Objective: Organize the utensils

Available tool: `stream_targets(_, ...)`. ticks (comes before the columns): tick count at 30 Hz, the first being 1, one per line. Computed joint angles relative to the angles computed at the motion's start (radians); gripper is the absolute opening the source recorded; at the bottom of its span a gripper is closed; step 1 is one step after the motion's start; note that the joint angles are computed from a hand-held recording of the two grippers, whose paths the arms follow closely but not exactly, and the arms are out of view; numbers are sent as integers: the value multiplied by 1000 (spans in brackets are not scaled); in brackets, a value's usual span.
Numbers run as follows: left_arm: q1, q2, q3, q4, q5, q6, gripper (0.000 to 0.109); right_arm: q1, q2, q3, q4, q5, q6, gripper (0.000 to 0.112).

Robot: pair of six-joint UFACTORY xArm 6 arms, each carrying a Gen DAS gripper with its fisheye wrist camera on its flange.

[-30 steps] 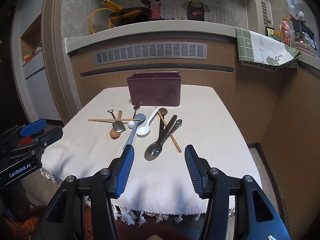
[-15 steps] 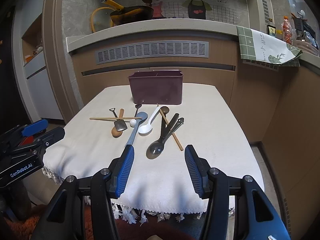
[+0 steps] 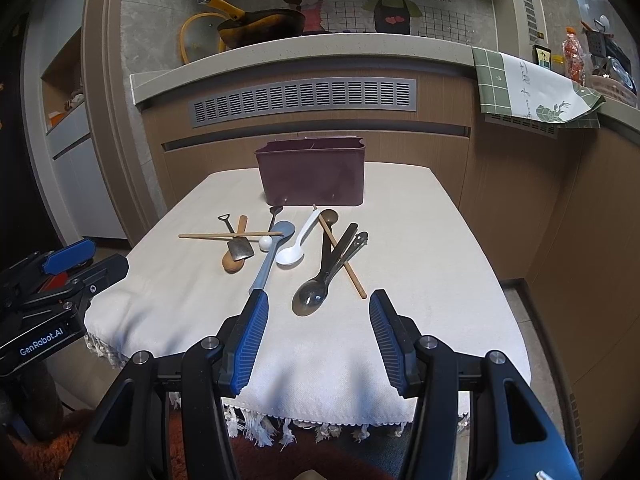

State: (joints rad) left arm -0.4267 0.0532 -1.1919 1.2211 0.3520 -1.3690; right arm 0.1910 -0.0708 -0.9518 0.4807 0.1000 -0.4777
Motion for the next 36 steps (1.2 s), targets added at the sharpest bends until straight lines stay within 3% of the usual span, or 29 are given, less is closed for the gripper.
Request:
stream_targets(19, 1, 5, 0, -23, -3, 9, 63, 3, 5, -3, 33, 4, -36, 50)
stream_targets(24, 49, 38, -11, -130, -89, 88, 63, -2, 44, -71, 166, 21, -164, 50)
stream_targets(27, 88, 76, -43, -224, -129, 153, 63, -27, 116, -173, 152, 99, -135, 50)
stream_targets(32, 137, 141, -96, -287, -192, 168, 64, -67, 284, -399, 72, 308, -90, 50)
stream_targets(34, 150, 171, -127, -260, -184, 129, 65, -70, 336, -459, 28, 335, -59, 50)
stream_targets(36, 154, 205, -159, -368, -158, 224, 65, -66, 379, -497, -64, 318, -6, 48)
